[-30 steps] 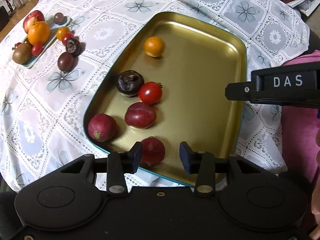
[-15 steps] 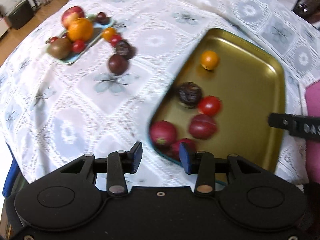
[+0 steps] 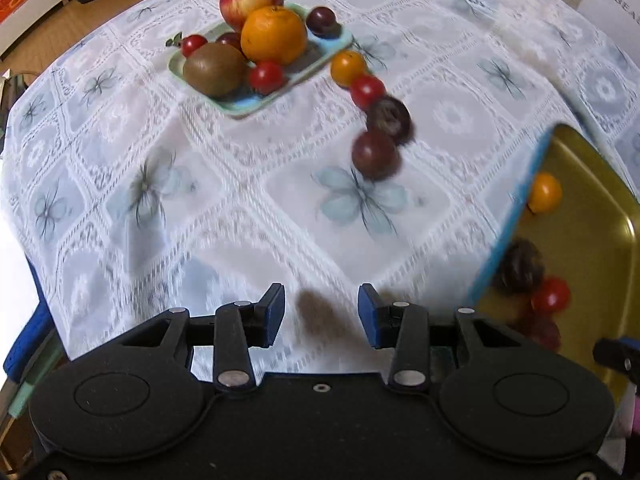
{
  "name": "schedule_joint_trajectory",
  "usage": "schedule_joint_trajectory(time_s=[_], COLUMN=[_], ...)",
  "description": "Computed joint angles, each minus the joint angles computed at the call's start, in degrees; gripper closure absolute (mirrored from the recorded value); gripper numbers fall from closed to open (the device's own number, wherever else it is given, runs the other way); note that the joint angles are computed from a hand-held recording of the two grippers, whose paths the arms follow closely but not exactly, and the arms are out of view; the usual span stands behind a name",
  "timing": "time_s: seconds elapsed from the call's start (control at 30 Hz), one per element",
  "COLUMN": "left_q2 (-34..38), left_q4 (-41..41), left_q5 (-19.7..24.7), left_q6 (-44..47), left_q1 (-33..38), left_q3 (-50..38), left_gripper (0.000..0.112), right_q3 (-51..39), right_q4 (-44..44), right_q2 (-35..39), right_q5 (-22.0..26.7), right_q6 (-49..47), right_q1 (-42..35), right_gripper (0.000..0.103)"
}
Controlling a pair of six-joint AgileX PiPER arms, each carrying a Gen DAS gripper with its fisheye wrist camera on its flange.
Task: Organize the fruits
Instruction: 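Grasp a dark red tomato with the left gripper while the right grasps a dark purple tomato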
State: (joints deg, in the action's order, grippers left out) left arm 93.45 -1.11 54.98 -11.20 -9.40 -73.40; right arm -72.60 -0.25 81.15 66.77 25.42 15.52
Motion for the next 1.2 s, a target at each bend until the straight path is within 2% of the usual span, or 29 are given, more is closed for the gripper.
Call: schedule_joint_trajectory(time_s=[0.3,0.63,0.8,0.87,0.97,1.2], left_q2=[11.28,20.01,23.53,24.49,23.04,17.46], left_q4=[-4.99,-0.70,-1.07,-2.38,-4.99,-2.83], left_q5=[1.50,1.82,2.66,2.23,0.07,-4.06], left_q6=[6.89,6.14,5.90,6.69,7.86,7.01], left_q1=[1.27,-1.92,-1.86,-1.41,-0.04,3.76], left_q3=[-15.14,-24.01,-26.31,-26.41,-23.85,-17.34], left_gripper=[0.062,0.062,0.062,0.068,0.069,0.069], right_q3=[-6.32,-10.94,-12.41,-13.26,-15.35,-23.36], right_q4=[-1.84,-0.32,-0.29,-0.33,-0.35,1.28], right_q2=[4.21,8.93,11.16,12.25,14.67,22.33], right_q5=[1.28,1.97,1.81,1.96,2.06,0.89], right_q6=[2.15,1.04,1.75,1.99,2.45,4.09], right_q1=[2.00,0.92,1.09,1.32,2.09,4.37], right_gripper=[0.063,0.063,0.063,0.063,0.063,0.063])
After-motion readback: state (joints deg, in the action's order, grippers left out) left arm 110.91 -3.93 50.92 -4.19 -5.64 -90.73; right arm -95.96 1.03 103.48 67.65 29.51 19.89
